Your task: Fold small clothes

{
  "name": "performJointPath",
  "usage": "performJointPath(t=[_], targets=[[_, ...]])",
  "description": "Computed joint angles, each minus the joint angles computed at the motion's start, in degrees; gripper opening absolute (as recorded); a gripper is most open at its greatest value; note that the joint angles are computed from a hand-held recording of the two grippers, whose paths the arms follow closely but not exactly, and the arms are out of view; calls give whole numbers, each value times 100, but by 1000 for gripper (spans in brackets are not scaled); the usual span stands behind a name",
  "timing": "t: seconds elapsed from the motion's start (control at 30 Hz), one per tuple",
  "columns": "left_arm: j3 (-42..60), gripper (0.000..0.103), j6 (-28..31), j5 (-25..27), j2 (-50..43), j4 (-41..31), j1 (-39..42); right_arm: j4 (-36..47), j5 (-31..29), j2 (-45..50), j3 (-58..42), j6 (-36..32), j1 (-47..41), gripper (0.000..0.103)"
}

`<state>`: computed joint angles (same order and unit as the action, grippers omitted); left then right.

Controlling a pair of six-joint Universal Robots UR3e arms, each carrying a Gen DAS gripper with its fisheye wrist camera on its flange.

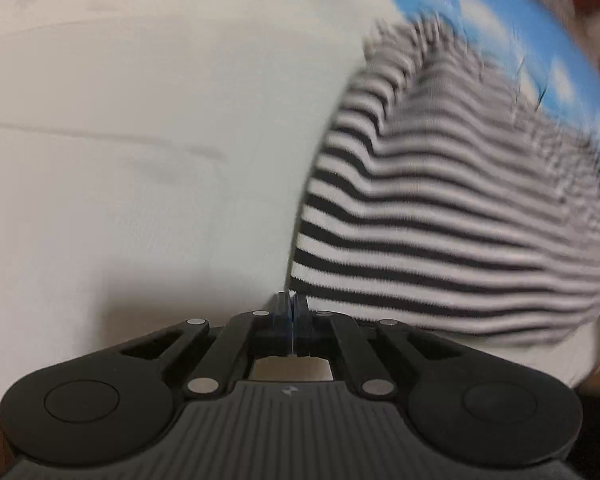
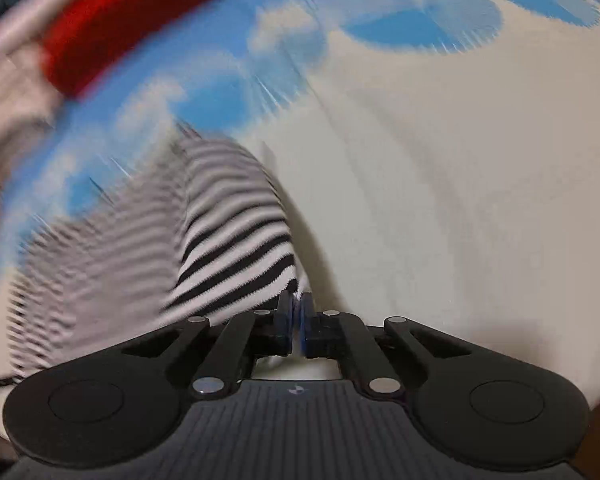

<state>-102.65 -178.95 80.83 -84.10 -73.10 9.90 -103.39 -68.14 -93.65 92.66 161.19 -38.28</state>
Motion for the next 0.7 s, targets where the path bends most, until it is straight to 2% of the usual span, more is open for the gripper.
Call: performJointPath(t=[0.07,0.13,0.17,0.23,0.27,0.33,0.4,0.5,0.57,0.63,0.7], targets=[[49,1,-64,136,-32,164,-186,-157,-366,97,9,45,256,2],[-37,2,-160,165,143,597,-246,-310,-480,83,29,103,388,3],[-90,6,-172,204,231,907,-301,-474,-578,57,62,170,472,4],[-246,14,-105,-145,433,1411,-268,-1126,-809,-101,327,266,612,7],[-335,18,-64,-400,518,1518,-197,-1382,-718,-175,425,268,618,9],[-291,20,-16,-706,433,1608,-270,-1444,-248,-279,508,182,500,14],[-62,20,-56,-530,128,1661,-696,-1398,131,-336,558,-3,479,17],[378,22,-116,-145,-506,1656,-1254,-1063,323,-131,324,-274,637,25],[596,23,-111,89,-748,1480,-1444,-832,-12,172,55,-244,937,28],[598,25,-63,226,-764,1308,-1472,-684,-704,461,-148,-139,1279,28],[686,29,-86,366,-985,1326,-1547,-588,-893,645,-322,63,1394,28]])
